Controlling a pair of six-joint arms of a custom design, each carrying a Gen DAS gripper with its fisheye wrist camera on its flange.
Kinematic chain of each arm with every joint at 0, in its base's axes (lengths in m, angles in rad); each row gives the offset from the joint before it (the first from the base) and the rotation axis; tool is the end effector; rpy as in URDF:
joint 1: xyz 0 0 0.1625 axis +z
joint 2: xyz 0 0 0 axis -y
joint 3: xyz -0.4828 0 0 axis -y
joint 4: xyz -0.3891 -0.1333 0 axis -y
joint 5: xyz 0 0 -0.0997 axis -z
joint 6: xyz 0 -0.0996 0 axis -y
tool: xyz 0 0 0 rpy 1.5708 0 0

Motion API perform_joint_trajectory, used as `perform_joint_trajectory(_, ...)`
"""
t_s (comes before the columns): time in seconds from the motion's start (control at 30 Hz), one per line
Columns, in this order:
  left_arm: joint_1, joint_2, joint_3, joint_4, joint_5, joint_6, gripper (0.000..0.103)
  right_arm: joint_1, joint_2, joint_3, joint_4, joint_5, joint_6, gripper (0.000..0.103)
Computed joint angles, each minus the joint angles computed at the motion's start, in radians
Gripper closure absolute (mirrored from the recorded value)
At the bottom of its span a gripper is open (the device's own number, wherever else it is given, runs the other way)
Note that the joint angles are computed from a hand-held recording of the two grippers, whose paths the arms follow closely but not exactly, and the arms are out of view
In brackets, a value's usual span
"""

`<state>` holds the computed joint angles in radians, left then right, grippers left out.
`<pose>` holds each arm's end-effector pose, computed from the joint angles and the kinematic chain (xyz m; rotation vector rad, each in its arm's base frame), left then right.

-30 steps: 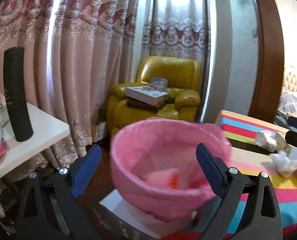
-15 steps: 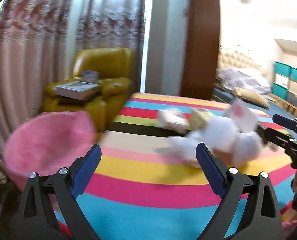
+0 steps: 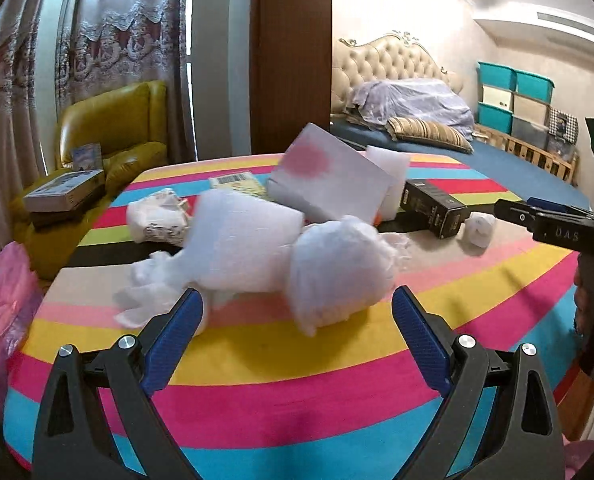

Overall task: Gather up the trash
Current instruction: 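Return the right tool to the table and grasp the white paper-wrapped block, then grasp the white plastic bag ball with the left tool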

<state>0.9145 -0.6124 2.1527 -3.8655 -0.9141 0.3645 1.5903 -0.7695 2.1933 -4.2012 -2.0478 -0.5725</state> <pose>-0.1718 -0.5412 0.0619 0.8902 2.2534 -1.0601 0.0977 -0.5202 0.1752 0.2741 -2.0962 1.2436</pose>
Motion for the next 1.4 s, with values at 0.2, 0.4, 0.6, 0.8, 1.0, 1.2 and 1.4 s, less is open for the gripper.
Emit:
perform_joint_trajectory(0.2,0.004,-0.013,-0.030,0.059,-0.013,-0.070,0.014,-0.002,0.012,-0.012,-0.010,-0.018,0.011,0.017)
perform_joint_trajectory(0.4,0.009,0.026,-0.079,0.008,-0.021,-0.025,0.014,0.001,0.010,-0.026,0.017,-0.060,0.048,0.017)
perform_joint_trajectory(0.6,0.021,0.022,-0.062,0.005,-0.053,-0.051,0.014,-0.007,-0.002,-0.044,0.085,-0.103,0.115,0.019)
perform_joint_trajectory(0.8,0.003,0.042,-0.064,-0.007,-0.029,0.016,0.014,0.028,0.045,-0.109,0.113,-0.206,0.048,0.020)
perform_joint_trajectory(1.0,0.016,0.029,-0.068,0.022,-0.045,-0.023,0.014,0.044,0.078,-0.228,0.303,-0.333,0.127,0.020)
perform_joint_trajectory(1.2,0.020,0.027,-0.070,0.034,-0.054,-0.025,0.014,0.031,0.078,-0.278,0.418,-0.370,0.195,0.021)
perform_joint_trajectory(1.4,0.019,0.032,-0.071,0.022,-0.050,-0.007,0.014,0.013,0.042,-0.201,0.355,-0.289,0.182,0.039)
